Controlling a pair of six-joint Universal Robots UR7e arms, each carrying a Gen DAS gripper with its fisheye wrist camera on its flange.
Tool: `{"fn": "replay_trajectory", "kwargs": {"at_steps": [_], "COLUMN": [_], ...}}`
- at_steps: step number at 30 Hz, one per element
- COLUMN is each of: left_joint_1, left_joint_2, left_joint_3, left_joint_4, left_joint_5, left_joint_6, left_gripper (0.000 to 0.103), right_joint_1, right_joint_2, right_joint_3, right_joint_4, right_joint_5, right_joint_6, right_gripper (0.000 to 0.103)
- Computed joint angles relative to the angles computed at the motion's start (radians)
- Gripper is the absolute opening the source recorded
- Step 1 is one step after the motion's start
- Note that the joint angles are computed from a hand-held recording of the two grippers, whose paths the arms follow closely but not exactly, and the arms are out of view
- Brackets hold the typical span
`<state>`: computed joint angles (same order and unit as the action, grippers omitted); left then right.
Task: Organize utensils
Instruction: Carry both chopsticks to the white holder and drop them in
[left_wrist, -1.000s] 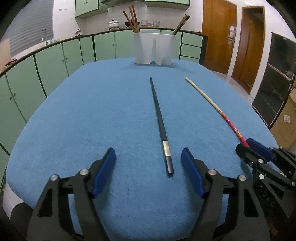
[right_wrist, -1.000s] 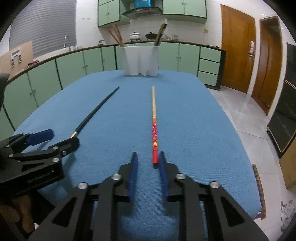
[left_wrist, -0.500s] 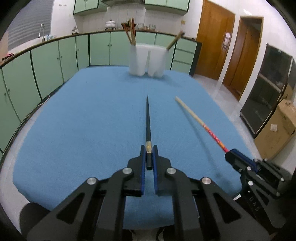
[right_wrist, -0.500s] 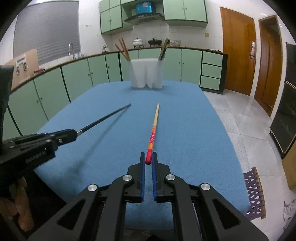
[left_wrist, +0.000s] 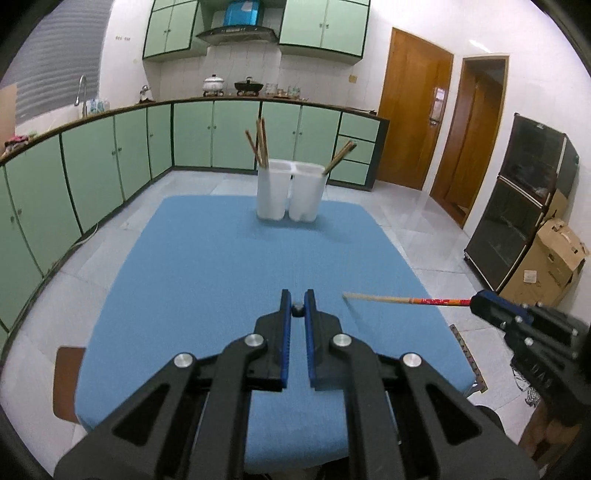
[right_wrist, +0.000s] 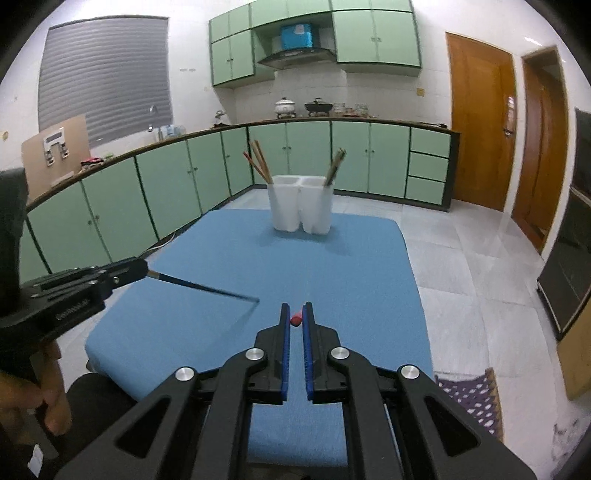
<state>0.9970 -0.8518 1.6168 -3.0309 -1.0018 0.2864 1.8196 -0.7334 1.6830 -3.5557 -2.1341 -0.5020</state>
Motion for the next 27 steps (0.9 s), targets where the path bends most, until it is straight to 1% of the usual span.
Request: {"fn": "replay_trajectory", "kwargs": {"at_steps": [2,5,7,10,12,18,19,24,27], "left_joint_1": [-0.004,-0.005,-0.003,0.001,0.004,0.012,0.014,0.024,0.024], "left_joint_2": [0.0,-0.003,0.004,0.021,0.03,0.096,0.11,0.158,0.172], "left_joint_3": [-0.027,-0.066,-0.102,-0.153,-0.185,-0.343,-0.379,-0.505,-0.539], "left_joint_4": [0.028,0.093,0.141,0.205,0.245,0.396,0.431,0.546,0.566], "left_joint_5": [0.005,0.0,-0.003,-0.012,-0.026,-0.043,-0.048,-0.071,-0.067], "left_joint_6": [0.015,0.02,0.022,0.026,0.023,0.022,0.016,-0.017,-0.017], "left_gripper": [0.006,0.006,0.006,0.006,0.006,0.006,0.007,0.007,0.006], "right_joint_1": [0.019,0.037,0.042,0.043,0.04,0.032,0.028,0.02,0.022], "right_joint_2": [-0.01,-0.013,-0.002,0.013,0.02,0.046,0.052,0.065,0.069], "right_joint_3": [-0.03,-0.081,-0.124,-0.182,-0.231,-0.379,-0.411,-0.486,-0.506], "right_joint_4": [0.05,0.141,0.21,0.276,0.347,0.54,0.591,0.699,0.727], "right_joint_5": [-0.012,-0.016,-0.028,-0.032,-0.028,-0.047,-0.051,-0.048,-0.049], "right_joint_6": [-0.02,-0.028,-0.028,-0.026,0.0,0.051,0.066,0.105,0.111], "right_gripper": [0.006,0.006,0.006,0.006,0.006,0.006,0.006,0.006,0.005]}}
